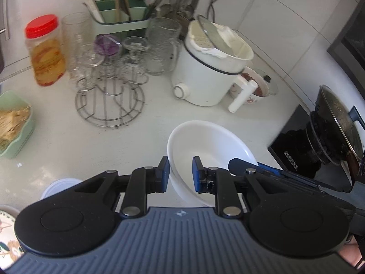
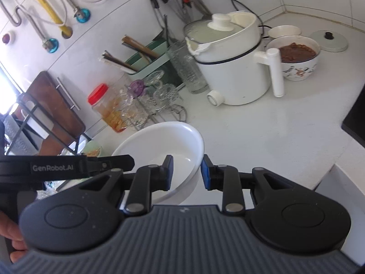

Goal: Organize plates and bowls
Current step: 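Lift the ceramic bowl with the left gripper toward the plastic bowl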

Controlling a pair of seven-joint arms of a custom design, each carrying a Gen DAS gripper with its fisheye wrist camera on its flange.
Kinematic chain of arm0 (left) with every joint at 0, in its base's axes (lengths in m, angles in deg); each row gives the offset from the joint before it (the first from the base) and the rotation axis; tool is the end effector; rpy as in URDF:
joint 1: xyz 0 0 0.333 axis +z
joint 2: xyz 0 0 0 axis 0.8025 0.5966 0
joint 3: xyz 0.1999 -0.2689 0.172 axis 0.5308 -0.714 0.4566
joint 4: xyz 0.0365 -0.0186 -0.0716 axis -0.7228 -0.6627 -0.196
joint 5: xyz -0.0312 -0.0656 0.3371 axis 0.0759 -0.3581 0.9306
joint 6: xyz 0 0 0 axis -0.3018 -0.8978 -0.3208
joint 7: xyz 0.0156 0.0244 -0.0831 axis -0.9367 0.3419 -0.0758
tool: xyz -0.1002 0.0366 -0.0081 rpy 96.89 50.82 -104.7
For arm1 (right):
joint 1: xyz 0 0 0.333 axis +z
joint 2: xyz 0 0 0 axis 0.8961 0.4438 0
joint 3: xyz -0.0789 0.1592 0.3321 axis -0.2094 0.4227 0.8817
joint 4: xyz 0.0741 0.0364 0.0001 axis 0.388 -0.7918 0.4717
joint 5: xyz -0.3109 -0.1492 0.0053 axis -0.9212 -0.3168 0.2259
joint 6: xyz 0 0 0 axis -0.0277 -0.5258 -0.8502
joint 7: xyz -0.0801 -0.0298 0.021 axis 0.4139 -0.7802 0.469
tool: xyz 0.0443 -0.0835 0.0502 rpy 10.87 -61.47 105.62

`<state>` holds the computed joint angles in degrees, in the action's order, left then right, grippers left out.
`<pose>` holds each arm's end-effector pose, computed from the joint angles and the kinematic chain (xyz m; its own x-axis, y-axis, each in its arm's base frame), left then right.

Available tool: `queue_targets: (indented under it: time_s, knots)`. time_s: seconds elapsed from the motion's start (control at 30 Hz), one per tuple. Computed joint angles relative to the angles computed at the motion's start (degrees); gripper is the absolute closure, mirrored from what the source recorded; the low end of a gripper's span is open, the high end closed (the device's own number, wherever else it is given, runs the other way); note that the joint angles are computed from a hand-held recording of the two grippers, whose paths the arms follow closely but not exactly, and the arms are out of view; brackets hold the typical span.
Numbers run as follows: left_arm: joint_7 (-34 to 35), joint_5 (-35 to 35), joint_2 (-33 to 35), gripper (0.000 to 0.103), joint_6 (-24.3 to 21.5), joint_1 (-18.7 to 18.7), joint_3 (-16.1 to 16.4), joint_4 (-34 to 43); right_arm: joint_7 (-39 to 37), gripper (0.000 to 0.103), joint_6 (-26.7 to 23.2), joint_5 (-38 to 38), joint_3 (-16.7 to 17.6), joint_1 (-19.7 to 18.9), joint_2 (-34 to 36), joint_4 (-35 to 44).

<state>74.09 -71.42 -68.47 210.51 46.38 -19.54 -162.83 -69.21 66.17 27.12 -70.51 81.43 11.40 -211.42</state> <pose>0.4917 -0.1316 0.5962 -0.5645 -0.7635 0.3136 -0.7559 0.3255 -0.5681 0.3165 0.2964 0.5600 -0.2912 -0.8364 -0.4644 -0.5150 0.5462 -0.6607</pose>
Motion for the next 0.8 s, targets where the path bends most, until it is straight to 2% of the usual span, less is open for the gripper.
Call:
queue_targets:
  time_s: [0.23, 0.33, 0.53, 0.8]
  knots:
    - [-0.7, -1.4, 0.3, 0.08, -3.0, 2.1, 1.6, 1.0, -1.1, 0.073, 1.6, 0.7, -0.3, 1.0, 2.0, 2.2]
    - [0.3, -1.4, 0.1, 0.077, -4.4, 3.2, 2.3, 1.2, -0.8, 0.073, 1.4, 0.7, 0.0, 1.5, 3.3, 3.6]
    - [1.1, -0.4, 0.2, 0.073, -6.3, 5.8, 3.6, 1.7, 1.4, 0.073, 4.2, -1.2, -1.1, 3.0, 6.9, 6.5]
    - [1.2, 0.8, 1.1, 0.072, -6.8, 8.6, 4.5, 1.8, -3.9, 0.073, 5.1, 2.0, -3.6, 7.1, 12.0, 11.0]
